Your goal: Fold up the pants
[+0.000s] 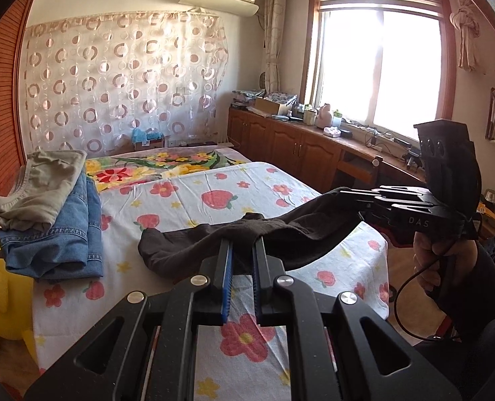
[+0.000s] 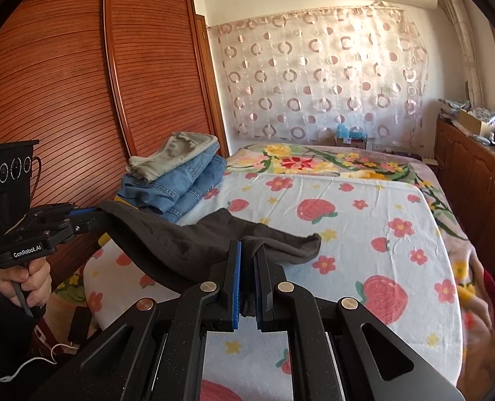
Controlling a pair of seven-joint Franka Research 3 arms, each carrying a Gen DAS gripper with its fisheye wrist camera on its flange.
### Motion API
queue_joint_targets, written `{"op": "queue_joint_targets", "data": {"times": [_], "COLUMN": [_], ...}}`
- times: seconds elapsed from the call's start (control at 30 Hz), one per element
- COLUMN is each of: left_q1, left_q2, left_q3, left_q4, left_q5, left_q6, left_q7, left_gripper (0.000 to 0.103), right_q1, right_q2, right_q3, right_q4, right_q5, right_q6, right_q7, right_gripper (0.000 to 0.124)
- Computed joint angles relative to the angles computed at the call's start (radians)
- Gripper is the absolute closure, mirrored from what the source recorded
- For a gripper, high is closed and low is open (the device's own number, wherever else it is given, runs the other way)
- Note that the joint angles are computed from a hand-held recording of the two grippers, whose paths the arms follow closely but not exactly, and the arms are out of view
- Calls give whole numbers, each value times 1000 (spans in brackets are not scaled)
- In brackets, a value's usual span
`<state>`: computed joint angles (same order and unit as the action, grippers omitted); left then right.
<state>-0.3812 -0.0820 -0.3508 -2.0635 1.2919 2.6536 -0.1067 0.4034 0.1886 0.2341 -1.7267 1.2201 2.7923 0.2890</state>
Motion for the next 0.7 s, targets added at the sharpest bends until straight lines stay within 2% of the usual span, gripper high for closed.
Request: {"op": "queue_joint_targets", "data": {"times": [0.13, 0.37, 0.7], "left_q1": [3, 3, 14], "left_q2": [16, 50, 73], "left_q3": [8, 26, 53], "left_q4": [0, -2, 17], "left_q5": [-17, -69, -66], "left_q6": [15, 34, 44], "left_q7": [7, 31, 16], "left_gripper": [92, 92, 92], "right_q1": [-1, 3, -2], "right_q2": [13, 65, 156], "right_q3": [1, 2, 26], "right_q4": [2, 37, 146], "right_q5": [2, -108, -270], "right_q6": [3, 8, 22], "right_q7": [-10, 97, 230], "right_gripper": [118, 118, 118]}}
